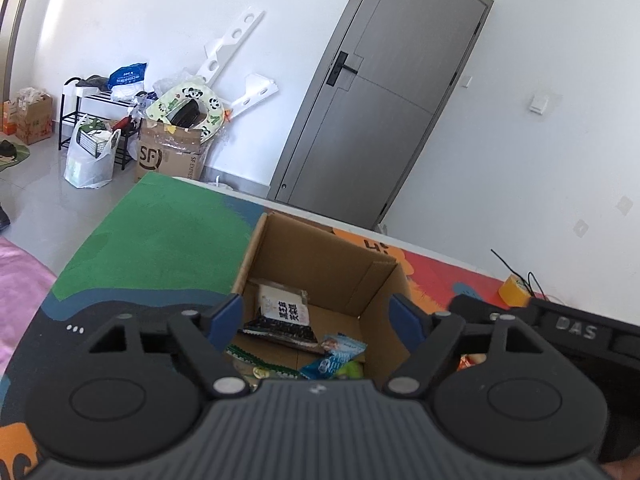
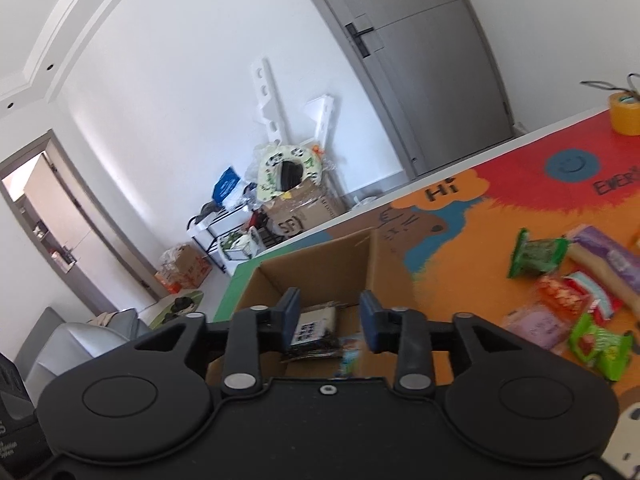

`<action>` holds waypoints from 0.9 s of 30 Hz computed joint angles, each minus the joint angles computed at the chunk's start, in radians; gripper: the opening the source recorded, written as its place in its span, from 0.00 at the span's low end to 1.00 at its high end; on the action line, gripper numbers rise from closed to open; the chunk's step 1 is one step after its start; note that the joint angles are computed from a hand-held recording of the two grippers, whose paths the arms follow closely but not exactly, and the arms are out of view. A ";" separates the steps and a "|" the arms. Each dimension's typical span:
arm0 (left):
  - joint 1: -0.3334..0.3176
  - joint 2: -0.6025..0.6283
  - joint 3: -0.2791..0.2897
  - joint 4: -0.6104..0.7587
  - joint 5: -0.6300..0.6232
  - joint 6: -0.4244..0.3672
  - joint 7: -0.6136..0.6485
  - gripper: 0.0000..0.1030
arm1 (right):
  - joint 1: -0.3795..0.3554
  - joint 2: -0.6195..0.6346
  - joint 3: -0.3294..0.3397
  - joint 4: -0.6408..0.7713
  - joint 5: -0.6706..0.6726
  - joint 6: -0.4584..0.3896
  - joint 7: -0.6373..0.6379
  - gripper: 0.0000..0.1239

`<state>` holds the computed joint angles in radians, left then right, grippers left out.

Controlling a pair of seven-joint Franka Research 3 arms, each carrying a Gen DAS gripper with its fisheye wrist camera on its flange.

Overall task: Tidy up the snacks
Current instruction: 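Carry both snacks over the cardboard box and release them inside, then move both tools back toward the snack pile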

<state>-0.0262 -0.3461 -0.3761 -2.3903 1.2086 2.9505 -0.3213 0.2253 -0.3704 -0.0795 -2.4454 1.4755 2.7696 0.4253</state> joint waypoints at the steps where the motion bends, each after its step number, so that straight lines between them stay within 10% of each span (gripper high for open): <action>1: -0.002 0.001 0.002 0.001 -0.004 -0.002 0.008 0.79 | -0.004 -0.010 -0.002 -0.009 0.001 0.005 -0.002 0.36; 27: -0.126 0.071 -0.036 0.057 -0.232 -0.025 0.290 0.93 | -0.068 -0.178 -0.111 -0.184 -0.265 0.085 0.179 0.83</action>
